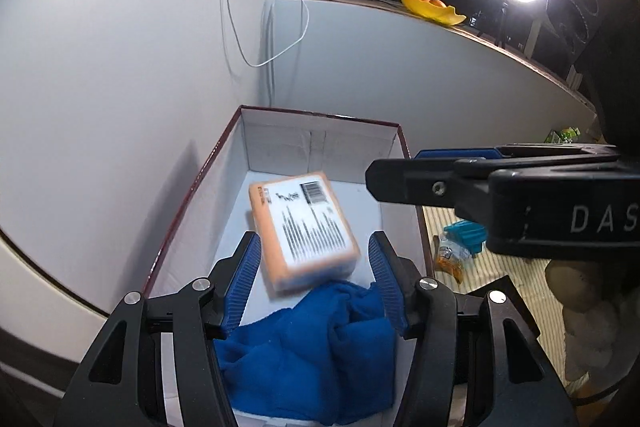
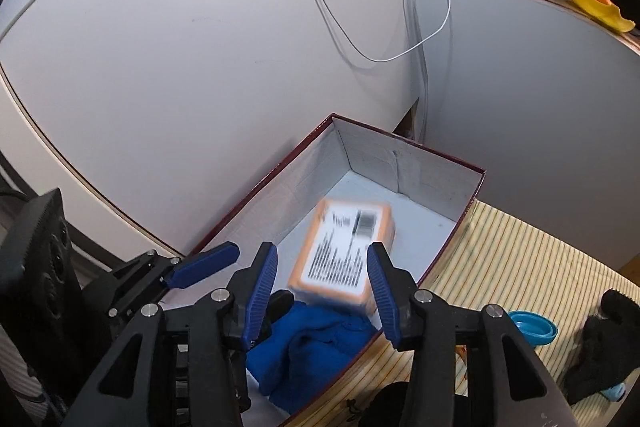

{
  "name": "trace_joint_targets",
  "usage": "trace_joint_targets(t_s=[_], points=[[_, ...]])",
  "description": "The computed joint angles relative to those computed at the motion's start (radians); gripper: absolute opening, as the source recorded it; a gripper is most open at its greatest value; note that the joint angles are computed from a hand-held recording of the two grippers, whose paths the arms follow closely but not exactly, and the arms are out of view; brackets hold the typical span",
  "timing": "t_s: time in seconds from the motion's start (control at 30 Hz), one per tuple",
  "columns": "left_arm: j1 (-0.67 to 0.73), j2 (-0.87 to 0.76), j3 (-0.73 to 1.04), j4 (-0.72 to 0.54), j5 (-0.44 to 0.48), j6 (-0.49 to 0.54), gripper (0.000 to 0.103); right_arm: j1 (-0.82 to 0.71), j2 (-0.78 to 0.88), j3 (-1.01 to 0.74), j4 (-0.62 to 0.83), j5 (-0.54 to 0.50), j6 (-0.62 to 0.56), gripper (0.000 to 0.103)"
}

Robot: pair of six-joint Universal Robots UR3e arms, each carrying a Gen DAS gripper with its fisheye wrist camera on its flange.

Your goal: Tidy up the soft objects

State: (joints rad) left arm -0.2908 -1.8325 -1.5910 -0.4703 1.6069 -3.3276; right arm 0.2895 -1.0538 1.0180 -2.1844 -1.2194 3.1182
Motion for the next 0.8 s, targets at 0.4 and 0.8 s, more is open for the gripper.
trace_joint_targets(t_s=[0.4,0.8], points=[[-0.023,0.059,-0.026,-0.002,-0.006,-0.028,0.055,-0.060,-0.160,0.215,-0.053,0.030,-0.037,0.045],[-0.095,0.145,-0.089,0.003,-0.021,-0.070,0.059,-0.283,-0.523,0.638,-0.080,0.135,-0.157,0.052]])
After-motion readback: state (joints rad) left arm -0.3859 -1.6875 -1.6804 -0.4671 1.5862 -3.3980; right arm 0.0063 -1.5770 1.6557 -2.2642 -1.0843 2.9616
